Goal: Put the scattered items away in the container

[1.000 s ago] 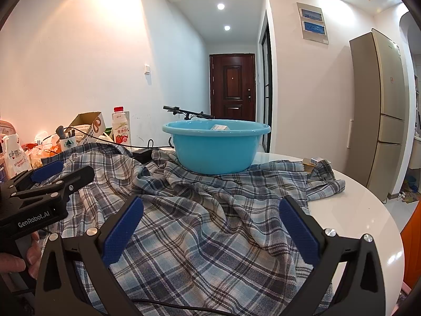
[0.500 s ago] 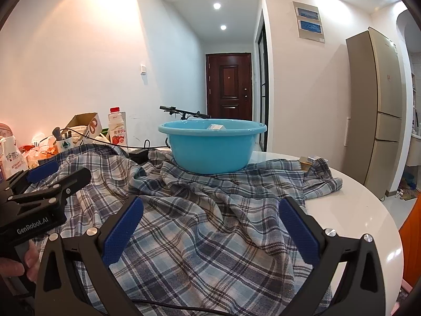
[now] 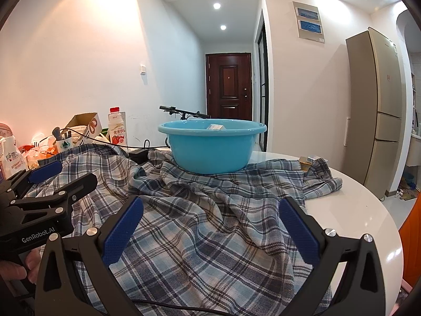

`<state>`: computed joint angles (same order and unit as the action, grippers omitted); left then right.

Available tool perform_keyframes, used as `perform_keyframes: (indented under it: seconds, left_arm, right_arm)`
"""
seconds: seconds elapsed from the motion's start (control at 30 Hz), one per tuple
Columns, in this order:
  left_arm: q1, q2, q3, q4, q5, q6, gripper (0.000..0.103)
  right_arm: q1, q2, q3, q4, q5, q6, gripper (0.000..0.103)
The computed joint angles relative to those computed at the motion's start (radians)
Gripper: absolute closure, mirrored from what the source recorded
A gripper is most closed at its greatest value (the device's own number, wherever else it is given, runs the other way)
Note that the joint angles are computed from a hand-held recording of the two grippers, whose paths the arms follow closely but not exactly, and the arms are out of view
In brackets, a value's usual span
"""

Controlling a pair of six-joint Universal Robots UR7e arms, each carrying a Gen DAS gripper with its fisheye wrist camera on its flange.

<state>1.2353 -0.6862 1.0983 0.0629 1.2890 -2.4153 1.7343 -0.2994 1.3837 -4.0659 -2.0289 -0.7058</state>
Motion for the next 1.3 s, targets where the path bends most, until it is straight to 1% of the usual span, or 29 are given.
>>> perform_keyframes:
  seconds: [0.5, 1.3]
  left_arm:
    - [-0.004, 0.010, -0.010, 0.009, -0.014, 0.013, 0.012]
    - [-0.004, 0.011, -0.010, 0.008, -0.014, 0.014, 0.012]
  right_arm:
    - [0.000, 0.000, 0.000, 0.000, 0.000, 0.000, 0.000]
    - [0.002, 0.001, -0.002, 0.001, -0.002, 0.001, 0.000]
